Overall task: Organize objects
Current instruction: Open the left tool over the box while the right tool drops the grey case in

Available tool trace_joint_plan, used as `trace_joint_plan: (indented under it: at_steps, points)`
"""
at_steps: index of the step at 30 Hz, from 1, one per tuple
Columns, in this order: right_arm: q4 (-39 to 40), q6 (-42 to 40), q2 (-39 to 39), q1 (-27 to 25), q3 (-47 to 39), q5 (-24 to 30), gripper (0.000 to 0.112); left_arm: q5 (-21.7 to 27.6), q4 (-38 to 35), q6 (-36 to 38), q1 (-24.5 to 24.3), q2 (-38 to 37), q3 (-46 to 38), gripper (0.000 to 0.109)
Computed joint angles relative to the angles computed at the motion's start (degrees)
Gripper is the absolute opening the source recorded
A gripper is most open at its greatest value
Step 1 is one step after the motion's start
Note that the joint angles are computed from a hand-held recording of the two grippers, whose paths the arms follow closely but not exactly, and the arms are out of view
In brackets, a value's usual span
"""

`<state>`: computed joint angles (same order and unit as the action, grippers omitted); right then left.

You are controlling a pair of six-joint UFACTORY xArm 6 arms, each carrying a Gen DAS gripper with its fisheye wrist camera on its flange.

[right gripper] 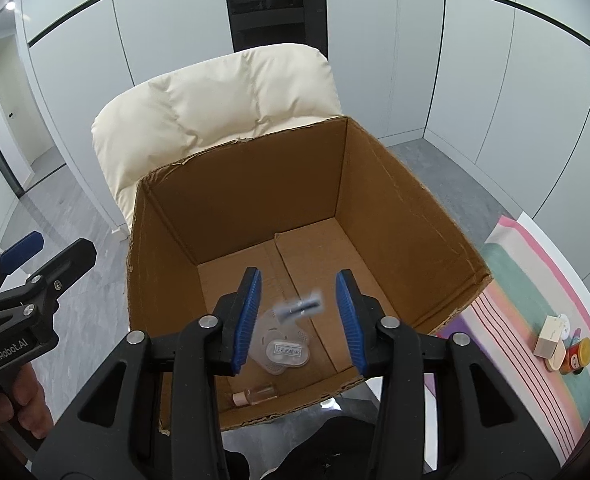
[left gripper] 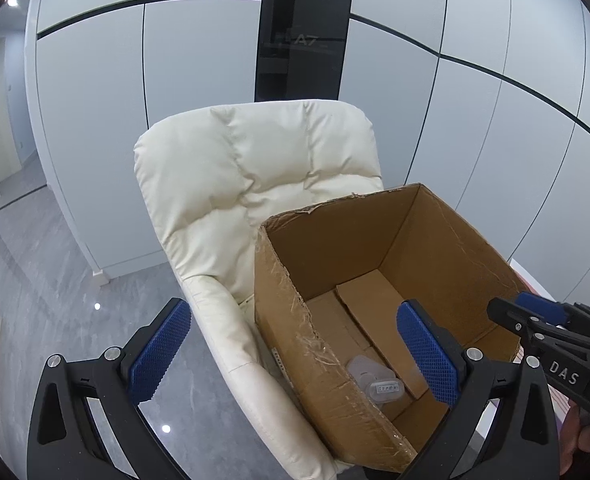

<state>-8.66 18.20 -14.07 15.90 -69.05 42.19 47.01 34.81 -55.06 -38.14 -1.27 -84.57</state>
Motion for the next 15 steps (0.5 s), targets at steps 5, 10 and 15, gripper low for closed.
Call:
trace_joint_plan:
  at_steps: [5,10,15]
  points:
    - [0.7,0.8,-0.9,-1.0,0.8,-0.9,0.074,0.3,0.3,-0.1,-0.6,0.7,-0.8,0.103]
    - [0.1,1.5,-2.0,-2.1,1.7,-0.5,0.092,0.6,0.0,0.2,-1.4,2.4,-2.6,0.103]
    - [-1.9,3.4,-4.0,-3.5,3.3,-0.5,0.103,0.8,-0.2,0.5,-2.4,4.6,-5.2,0.103]
